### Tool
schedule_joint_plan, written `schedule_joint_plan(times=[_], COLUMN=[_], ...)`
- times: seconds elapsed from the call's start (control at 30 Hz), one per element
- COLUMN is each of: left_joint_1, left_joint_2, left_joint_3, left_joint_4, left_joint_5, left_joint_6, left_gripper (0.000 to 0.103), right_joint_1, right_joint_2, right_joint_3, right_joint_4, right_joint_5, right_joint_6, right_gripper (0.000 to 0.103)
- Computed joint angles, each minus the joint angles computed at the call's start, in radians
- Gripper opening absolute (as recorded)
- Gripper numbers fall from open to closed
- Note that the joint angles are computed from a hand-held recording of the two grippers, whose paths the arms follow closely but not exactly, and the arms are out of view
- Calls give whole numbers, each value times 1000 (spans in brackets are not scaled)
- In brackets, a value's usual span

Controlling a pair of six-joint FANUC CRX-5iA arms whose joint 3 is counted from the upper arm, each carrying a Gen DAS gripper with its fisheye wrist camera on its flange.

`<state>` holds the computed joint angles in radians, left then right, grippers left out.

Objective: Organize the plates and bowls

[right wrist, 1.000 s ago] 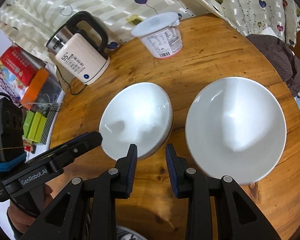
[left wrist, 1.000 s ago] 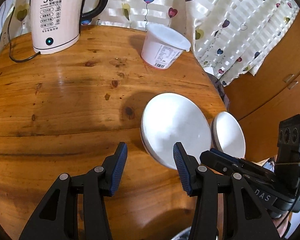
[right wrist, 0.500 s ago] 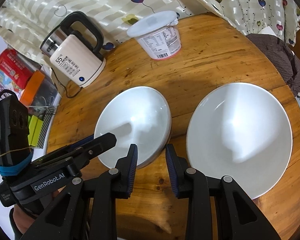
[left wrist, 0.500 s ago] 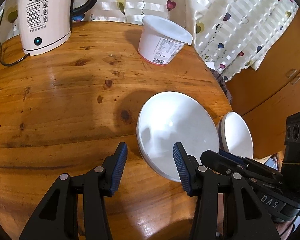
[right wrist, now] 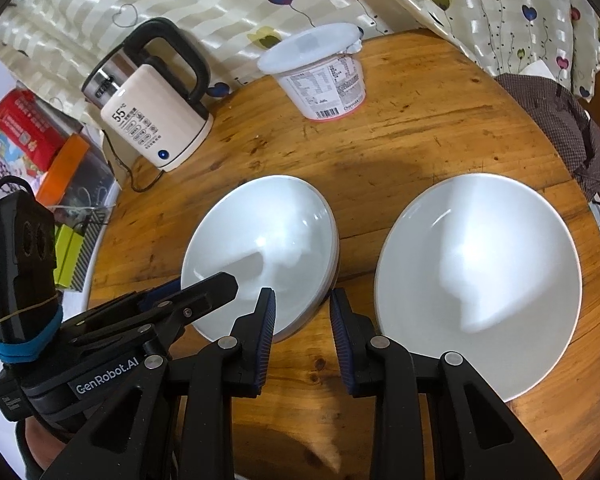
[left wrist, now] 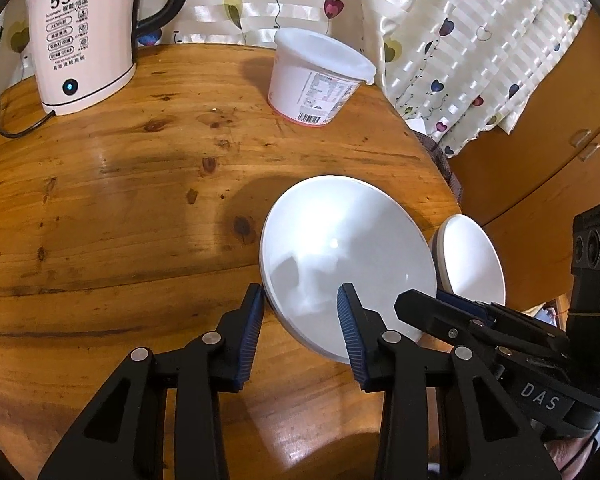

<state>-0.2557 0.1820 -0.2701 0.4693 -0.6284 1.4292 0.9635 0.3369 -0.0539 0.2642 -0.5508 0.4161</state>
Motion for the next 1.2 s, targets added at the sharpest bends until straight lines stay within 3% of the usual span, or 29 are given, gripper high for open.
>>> schedule_joint_plan(times=[1.2], left_joint_1=[-47], left_joint_2=[-262], left_joint_3=[-167], left_joint_4=[-97], left_joint_5=[9], left_joint_6=[145], left_gripper=[39], right_joint_1=[127], right_joint_2=[-162], right_joint_3=[-169], right_joint_4=[184], right_joint_5=[6], right_joint_6=[-167], right_gripper=[27])
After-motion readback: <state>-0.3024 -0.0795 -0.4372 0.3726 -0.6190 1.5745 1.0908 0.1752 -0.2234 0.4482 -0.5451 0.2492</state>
